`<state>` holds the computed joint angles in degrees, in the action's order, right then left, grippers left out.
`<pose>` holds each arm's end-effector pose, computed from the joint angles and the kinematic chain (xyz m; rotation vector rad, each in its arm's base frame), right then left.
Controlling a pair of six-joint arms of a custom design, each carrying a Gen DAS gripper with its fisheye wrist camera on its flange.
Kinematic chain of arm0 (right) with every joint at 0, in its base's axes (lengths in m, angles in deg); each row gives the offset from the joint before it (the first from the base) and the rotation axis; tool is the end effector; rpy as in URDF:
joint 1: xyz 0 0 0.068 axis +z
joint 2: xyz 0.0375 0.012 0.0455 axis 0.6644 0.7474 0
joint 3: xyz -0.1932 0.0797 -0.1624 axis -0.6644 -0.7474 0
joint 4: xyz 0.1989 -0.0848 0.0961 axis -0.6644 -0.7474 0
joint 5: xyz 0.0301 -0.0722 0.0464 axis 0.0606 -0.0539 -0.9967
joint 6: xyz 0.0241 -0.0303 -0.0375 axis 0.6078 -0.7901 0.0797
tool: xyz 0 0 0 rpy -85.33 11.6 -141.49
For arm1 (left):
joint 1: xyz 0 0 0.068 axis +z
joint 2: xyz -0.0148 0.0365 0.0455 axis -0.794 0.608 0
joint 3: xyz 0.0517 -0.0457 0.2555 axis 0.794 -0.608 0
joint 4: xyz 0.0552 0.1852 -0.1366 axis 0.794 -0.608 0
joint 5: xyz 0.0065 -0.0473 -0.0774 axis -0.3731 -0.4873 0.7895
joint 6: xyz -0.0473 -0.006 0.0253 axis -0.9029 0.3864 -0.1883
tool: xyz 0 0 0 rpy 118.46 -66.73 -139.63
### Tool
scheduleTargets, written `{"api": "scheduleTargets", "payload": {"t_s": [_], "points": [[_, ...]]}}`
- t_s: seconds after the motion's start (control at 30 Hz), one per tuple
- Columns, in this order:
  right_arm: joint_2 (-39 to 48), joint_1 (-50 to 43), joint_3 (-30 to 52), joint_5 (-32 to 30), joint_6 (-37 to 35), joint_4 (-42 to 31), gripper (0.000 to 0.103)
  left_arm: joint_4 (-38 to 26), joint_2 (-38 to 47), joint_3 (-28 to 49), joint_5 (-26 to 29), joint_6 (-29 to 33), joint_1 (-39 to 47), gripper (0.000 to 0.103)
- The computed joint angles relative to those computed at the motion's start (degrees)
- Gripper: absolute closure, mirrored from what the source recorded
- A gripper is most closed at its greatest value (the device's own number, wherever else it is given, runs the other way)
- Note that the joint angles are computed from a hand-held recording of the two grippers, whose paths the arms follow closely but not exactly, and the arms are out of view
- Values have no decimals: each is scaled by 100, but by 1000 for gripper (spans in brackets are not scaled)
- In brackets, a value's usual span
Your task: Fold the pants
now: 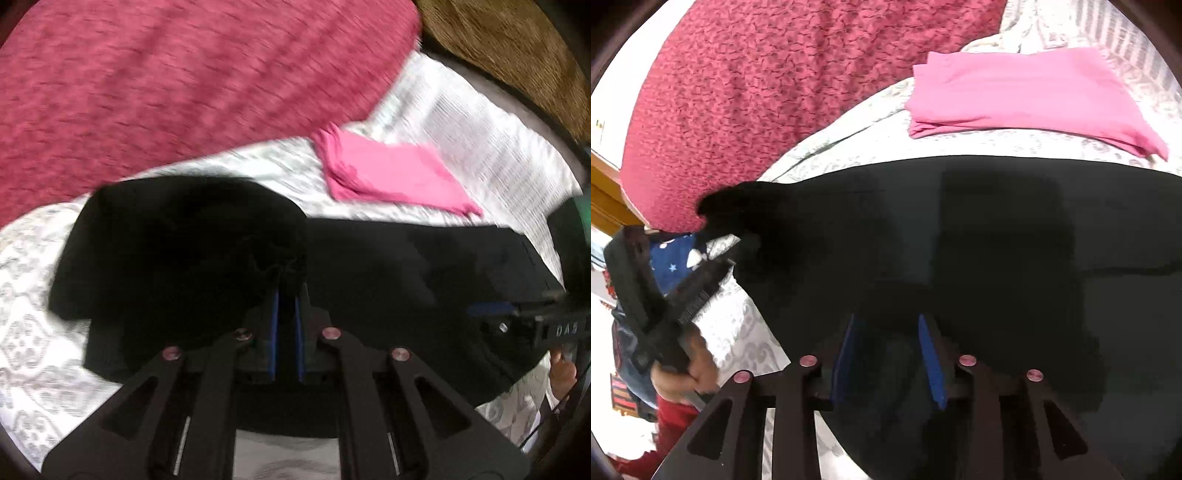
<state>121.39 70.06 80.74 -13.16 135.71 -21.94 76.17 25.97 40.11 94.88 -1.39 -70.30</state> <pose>0.2285 0.1253 0.2131 0.6387 2.6238 0.5654 0.3787 -0.1357 0.1729 0.8390 2.2987 -0.5156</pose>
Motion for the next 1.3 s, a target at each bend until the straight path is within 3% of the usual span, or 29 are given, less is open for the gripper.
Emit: {"api": "scheduleTargets", "payload": {"t_s": [0.17, 0.27, 0.4, 0.47, 0.63, 0.73, 0.87, 0.9, 0.93, 0.97, 1.0, 1.13, 1.23, 1.3], "points": [[284, -390, 177, -346, -318, 187, 55, 355, -62, -494, 156, 411, -95, 94], [761, -373, 646, -362, -659, 99, 54, 552, -56, -657, 284, 544, -34, 94], [1591, -72, 1891, 52, -1624, -516, 43, 774, -257, -911, 416, 789, 38, 94], [2006, 126, 2613, 403, -2208, -864, 29, 849, -339, -1033, 522, 831, 90, 94], [3045, 474, 4135, 1061, -3393, -1708, 24, 782, -363, -1032, 787, 861, 238, 94], [3381, 584, 4528, 1253, -3927, -1804, 21, 765, -255, -970, 646, 851, 221, 94], [3925, 385, 5121, 511, -4487, -1824, 20, 706, -244, -953, 850, 944, 256, 94], [4032, 321, 5219, 364, -4488, -1807, 21, 737, -274, -989, 899, 971, 265, 94], [4157, 236, 5330, 185, -4435, -1788, 31, 739, -280, -998, 897, 992, 257, 94], [4226, 164, 5380, 39, -4376, -1790, 72, 711, -258, -971, 876, 989, 252, 94], [4356, 67, 5529, -178, -4227, -1902, 96, 661, -215, -919, 856, 975, 248, 94], [3804, -255, 4574, 15, -3192, -1244, 99, 511, -195, -834, 1152, 991, 315, 94], [3103, -824, 3412, -787, -2237, -648, 96, 452, -362, -988, 1432, 1150, 269, 94], [2797, -1233, 2803, -1213, -1702, -481, 86, 521, -473, -1147, 1316, 1292, 149, 94]]}}
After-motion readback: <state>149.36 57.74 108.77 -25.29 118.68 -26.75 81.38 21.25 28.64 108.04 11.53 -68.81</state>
